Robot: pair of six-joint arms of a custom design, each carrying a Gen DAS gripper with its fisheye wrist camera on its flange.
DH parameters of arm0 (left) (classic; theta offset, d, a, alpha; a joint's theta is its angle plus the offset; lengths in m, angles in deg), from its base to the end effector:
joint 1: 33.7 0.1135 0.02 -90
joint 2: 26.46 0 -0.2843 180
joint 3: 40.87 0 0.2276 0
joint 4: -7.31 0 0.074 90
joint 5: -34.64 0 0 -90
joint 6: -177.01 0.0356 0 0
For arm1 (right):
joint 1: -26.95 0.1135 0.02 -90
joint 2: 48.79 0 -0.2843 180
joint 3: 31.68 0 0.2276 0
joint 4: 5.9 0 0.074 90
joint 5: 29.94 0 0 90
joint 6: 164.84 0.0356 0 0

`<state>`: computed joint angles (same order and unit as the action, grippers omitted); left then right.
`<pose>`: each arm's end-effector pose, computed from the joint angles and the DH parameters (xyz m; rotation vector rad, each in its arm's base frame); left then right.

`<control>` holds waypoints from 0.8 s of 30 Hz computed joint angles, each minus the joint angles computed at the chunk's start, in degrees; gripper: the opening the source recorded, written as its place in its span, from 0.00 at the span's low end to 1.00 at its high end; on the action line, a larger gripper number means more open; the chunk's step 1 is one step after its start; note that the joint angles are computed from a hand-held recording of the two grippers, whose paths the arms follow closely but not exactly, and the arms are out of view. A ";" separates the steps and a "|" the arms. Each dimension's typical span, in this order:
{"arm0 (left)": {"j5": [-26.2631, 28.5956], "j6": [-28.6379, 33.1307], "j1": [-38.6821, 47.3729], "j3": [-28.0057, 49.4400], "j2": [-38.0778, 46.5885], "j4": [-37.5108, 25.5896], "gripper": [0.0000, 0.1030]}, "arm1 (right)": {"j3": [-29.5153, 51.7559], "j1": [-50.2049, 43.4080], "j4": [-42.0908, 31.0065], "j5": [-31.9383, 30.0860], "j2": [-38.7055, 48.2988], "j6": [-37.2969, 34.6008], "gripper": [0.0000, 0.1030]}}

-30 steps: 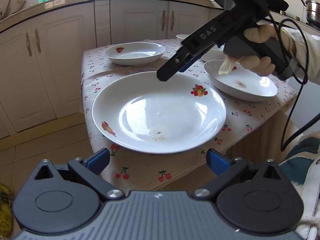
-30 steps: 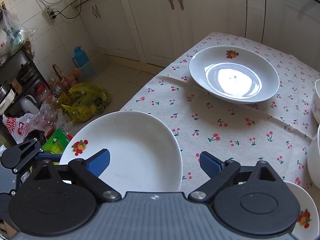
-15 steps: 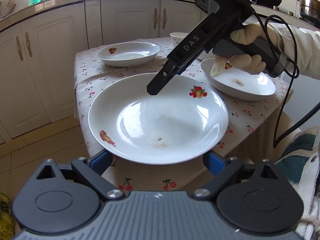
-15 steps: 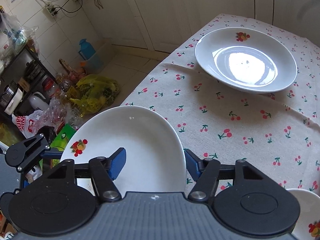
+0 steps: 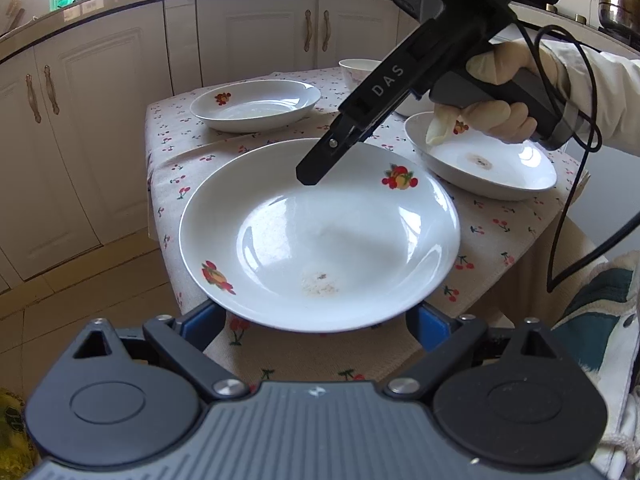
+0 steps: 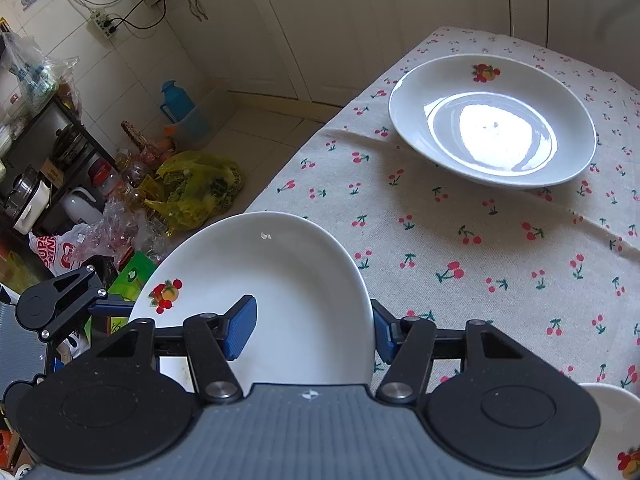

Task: Organize plates and bowls

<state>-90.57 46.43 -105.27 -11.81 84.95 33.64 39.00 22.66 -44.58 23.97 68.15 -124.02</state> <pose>0.0864 -0.1943 0.0671 0.4015 2.2868 -0.1766 0.3159 -0.0027 0.1001 -1.0624 2.4705 0.7289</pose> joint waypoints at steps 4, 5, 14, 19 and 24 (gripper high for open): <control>1.83 5.19 3.34 -0.21 -0.15 3.03 0.93 | 1.58 -0.83 0.21 -0.21 0.17 1.66 0.63; 2.20 6.89 4.28 -0.12 -0.10 3.74 0.93 | 1.91 -1.13 0.34 -0.42 0.21 2.04 0.63; 10.27 20.10 13.99 1.44 3.96 12.15 0.93 | 4.92 -2.69 2.58 -0.14 1.68 6.52 0.64; 13.83 24.15 17.37 2.55 6.07 14.61 0.93 | 6.69 -3.09 3.46 0.61 3.31 8.47 0.64; 16.08 26.82 19.69 3.76 7.06 15.02 0.93 | 7.97 -3.42 3.64 0.90 4.55 9.86 0.64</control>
<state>-74.49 73.25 -85.57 -8.05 92.01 48.65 46.97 19.25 -40.94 24.87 72.70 -114.16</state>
